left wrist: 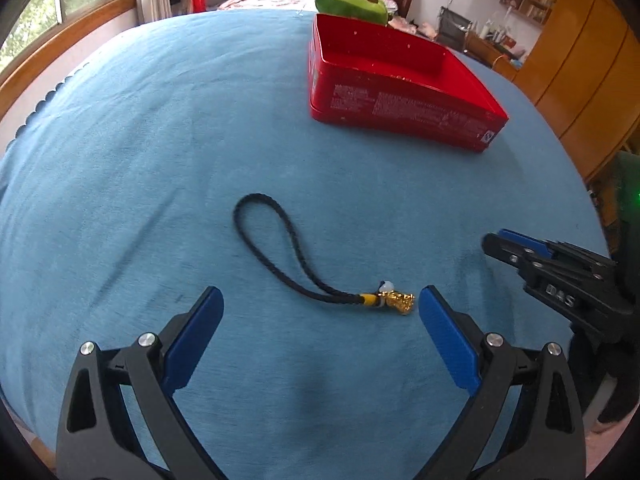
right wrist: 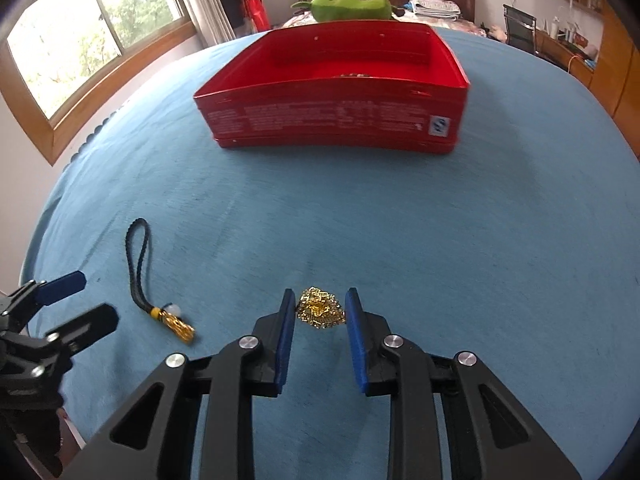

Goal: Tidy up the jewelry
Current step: 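Grip the black cord charm with the left tool while the right tool grips the gold pendant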

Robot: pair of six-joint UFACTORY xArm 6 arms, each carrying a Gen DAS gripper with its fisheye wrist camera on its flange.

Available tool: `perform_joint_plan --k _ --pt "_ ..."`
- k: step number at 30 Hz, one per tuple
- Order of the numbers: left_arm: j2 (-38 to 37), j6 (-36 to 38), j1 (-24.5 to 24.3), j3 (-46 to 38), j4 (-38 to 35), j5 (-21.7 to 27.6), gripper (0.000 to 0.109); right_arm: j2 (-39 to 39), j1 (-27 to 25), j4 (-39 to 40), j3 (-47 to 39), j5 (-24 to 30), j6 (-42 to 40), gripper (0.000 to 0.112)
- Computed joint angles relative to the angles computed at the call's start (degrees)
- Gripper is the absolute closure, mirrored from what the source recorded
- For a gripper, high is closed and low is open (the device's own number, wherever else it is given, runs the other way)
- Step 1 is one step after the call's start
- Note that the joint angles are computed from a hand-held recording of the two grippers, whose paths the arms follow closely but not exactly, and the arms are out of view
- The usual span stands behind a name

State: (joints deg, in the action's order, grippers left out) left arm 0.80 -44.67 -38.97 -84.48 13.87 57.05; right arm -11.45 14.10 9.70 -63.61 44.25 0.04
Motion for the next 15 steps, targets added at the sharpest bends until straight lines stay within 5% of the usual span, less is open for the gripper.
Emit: perform_joint_plan --k 9,15 --pt "12.2 -3.5 -2.0 -14.9 0.7 11.9 0.012 -1.6 -1.4 6.1 2.5 -2.4 -5.0 0.087" --pt "16.5 -3.7 -1.2 -19.1 -3.8 13.4 0.013 -1.6 -2.6 8.9 3.1 -2.9 -7.7 0.087"
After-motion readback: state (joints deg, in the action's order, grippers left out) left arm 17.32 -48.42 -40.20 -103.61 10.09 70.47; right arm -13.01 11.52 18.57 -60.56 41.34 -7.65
